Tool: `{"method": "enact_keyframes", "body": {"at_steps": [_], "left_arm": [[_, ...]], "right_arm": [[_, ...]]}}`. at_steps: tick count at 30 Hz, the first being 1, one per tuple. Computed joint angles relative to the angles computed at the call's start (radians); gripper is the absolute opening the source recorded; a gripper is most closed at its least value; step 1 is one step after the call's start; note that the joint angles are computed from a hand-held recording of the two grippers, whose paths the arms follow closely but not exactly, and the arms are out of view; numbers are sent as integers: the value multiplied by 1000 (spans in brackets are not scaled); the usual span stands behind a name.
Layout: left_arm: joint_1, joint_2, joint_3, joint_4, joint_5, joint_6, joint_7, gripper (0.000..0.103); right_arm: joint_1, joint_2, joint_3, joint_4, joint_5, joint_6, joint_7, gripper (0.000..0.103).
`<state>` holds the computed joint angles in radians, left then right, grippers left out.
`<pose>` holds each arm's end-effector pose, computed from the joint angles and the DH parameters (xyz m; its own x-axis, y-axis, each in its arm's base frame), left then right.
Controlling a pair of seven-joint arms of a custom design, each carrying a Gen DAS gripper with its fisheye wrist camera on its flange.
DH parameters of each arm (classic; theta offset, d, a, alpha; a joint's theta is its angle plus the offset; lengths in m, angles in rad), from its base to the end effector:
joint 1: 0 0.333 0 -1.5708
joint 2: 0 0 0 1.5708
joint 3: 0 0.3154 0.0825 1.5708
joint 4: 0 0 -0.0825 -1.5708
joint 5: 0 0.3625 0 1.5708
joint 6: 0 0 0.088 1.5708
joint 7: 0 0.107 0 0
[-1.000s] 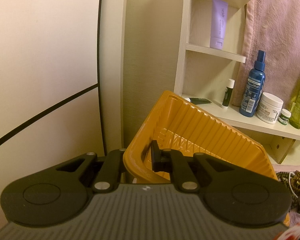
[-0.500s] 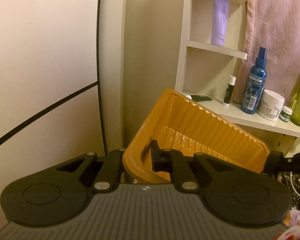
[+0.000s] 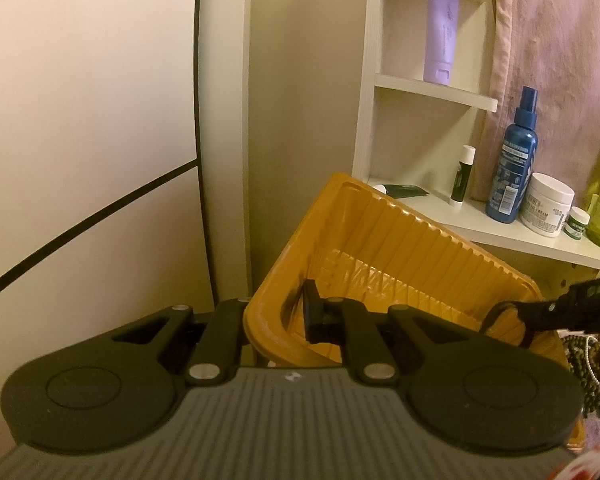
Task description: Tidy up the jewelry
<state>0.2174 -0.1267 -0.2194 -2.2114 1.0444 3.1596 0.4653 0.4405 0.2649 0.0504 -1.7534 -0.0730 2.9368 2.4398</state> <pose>0.5128 -0.0834 0.5337 0.0159 -0.9993 0.0335 -0.4862 -0.0370 -0.8730 0.5843 0.3133 0.5384 -0.0657 -0.8177 -0.5720 -0.7061 0.4431 -0.5524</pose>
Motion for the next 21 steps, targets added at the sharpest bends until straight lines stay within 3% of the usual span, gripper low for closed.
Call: {"method": "enact_keyframes", "body": {"at_steps": [1, 3, 7, 10, 12, 13, 16, 17, 21], "left_arm": [[0, 1, 0, 1, 0, 0, 1, 11], [-6, 3, 4, 2, -12, -4, 13, 11], [-10, 7, 6, 6, -15, -11, 23, 11], [-14, 8, 9, 9, -6, -15, 18, 11], [-15, 8, 11, 9, 3, -15, 10, 11], [-16, 7, 13, 9, 4, -14, 10, 11], [-18, 8, 16, 9, 7, -13, 9, 11], [-19, 8, 17, 8, 6, -13, 9, 11], [-14, 10, 17, 11, 25, -5, -6, 12]], "right_arm": [[4, -10, -6, -14, -9, 24, 4, 47], [21, -31, -32, -36, -45, 58, 37, 58], [65, -106, -106, -130, -159, 148, 180, 59], [117, -175, -199, -201, -379, 180, 391, 59], [132, -229, -237, -236, -600, 150, 586, 59], [128, -257, -240, -251, -734, 126, 712, 59], [84, -351, -191, -323, -971, 50, 926, 59], [76, -390, -173, -361, -977, 23, 923, 59], [123, -479, -150, -460, -731, -107, 630, 59]]}}
